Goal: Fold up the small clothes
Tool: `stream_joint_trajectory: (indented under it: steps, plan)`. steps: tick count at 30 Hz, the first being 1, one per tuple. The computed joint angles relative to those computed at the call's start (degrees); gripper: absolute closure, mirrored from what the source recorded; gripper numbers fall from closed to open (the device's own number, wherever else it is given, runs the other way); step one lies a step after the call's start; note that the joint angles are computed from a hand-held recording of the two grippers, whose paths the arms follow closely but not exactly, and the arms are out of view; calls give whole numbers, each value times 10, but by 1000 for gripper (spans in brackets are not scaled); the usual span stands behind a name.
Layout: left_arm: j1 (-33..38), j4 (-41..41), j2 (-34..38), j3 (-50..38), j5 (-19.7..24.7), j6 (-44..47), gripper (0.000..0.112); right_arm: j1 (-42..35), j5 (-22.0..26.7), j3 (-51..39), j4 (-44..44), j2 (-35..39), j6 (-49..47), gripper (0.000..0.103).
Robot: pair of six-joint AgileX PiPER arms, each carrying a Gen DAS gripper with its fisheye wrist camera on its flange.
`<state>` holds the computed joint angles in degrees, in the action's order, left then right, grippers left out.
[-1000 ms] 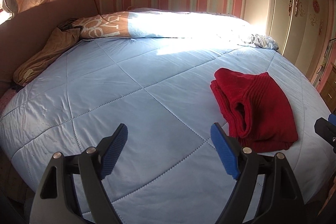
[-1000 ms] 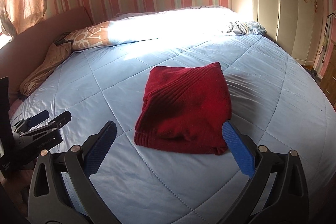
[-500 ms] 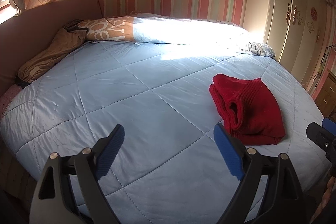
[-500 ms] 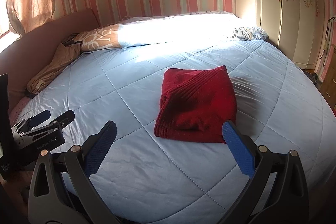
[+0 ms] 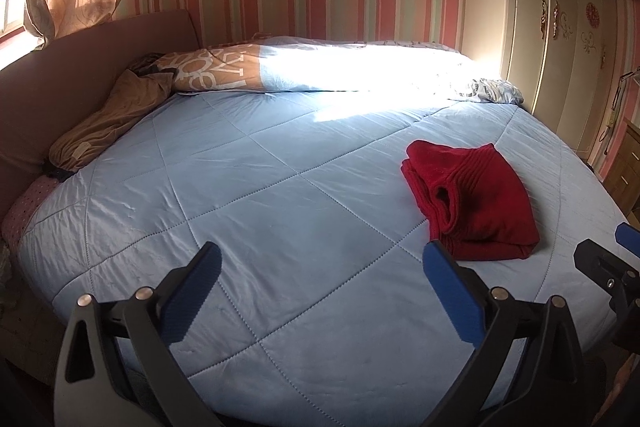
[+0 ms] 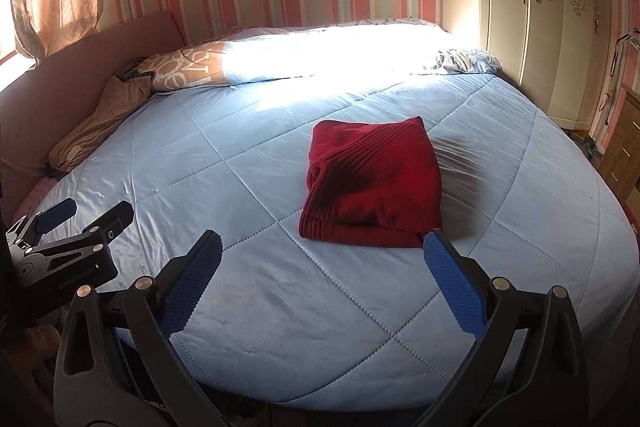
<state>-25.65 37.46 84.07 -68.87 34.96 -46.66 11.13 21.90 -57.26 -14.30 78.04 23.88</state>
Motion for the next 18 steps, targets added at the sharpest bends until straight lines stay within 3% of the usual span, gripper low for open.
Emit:
stream_joint_trajectory:
  steps: [4,8,18]
  plan:
    - [16,-9,4,-6,15,-2,11,12,15,-14,-43,10,46,3]
    - [26,9,0,-3,2,-12,11,21,4,-16,-62,13,71,3]
    - [31,-46,-10,14,-15,32,11,47,11,-9,-100,11,112,3]
